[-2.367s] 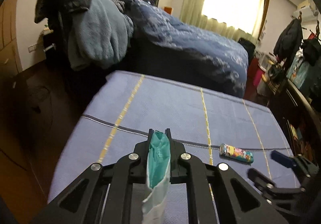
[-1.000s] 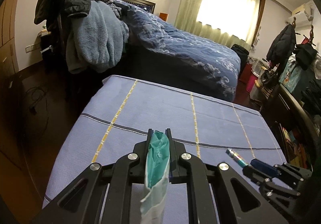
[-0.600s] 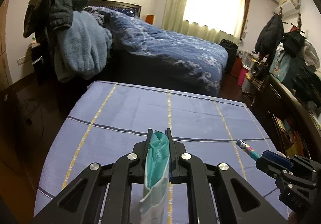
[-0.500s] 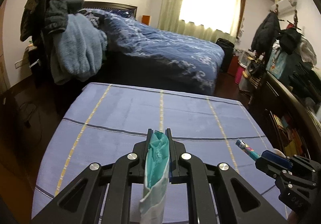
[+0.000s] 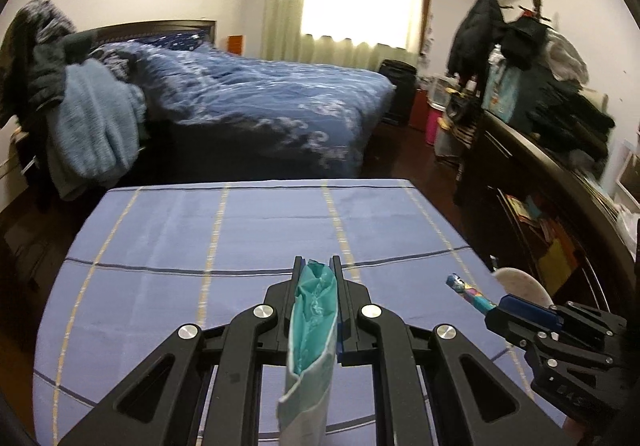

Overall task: Collect trash
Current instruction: 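Carry the wipes packet and cylinder over the wastebasket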

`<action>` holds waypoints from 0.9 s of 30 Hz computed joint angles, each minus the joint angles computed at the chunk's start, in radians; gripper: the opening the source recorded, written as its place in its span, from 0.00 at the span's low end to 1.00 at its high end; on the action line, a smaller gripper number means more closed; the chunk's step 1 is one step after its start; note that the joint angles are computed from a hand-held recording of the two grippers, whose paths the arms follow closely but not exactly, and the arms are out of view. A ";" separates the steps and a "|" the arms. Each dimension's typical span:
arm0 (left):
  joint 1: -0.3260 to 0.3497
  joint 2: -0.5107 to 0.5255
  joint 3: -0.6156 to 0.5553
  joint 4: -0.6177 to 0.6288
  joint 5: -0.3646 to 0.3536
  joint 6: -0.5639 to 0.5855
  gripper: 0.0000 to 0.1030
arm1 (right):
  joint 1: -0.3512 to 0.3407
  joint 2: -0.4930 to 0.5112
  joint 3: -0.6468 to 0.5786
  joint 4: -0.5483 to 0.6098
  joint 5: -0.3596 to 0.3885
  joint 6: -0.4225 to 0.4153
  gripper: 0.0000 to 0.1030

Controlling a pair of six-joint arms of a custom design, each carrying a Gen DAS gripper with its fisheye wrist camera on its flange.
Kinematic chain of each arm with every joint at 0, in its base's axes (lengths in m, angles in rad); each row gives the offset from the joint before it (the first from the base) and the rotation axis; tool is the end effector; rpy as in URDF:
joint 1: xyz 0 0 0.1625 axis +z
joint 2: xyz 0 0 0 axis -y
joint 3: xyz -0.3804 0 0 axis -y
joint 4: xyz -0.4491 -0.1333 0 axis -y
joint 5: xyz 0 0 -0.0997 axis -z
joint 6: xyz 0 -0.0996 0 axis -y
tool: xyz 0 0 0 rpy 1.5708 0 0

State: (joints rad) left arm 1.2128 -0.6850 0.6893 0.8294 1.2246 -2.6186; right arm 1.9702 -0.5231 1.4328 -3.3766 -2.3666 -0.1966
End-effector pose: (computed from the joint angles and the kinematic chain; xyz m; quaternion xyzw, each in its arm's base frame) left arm -0.1003 -0.7449 0.2649 0.3357 0.8576 -0.3404 0.1894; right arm 0.3380 -0.6410 0.0324 0.0835 -0.8435 0.4327 0.3070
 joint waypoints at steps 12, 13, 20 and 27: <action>-0.081 0.016 0.081 -0.002 0.026 0.023 0.11 | -0.031 -0.159 0.235 -0.203 -0.025 0.027 0.23; -0.090 0.022 0.084 0.001 0.030 0.026 0.11 | -0.035 -0.177 0.261 -0.226 -0.033 0.030 0.23; -0.150 0.099 0.068 0.038 0.077 0.048 0.11 | -0.078 -0.279 0.409 -0.370 -0.096 0.044 0.23; -0.190 0.298 -0.114 0.189 0.150 0.031 0.11 | -0.155 -0.359 0.517 -0.468 -0.133 0.086 0.21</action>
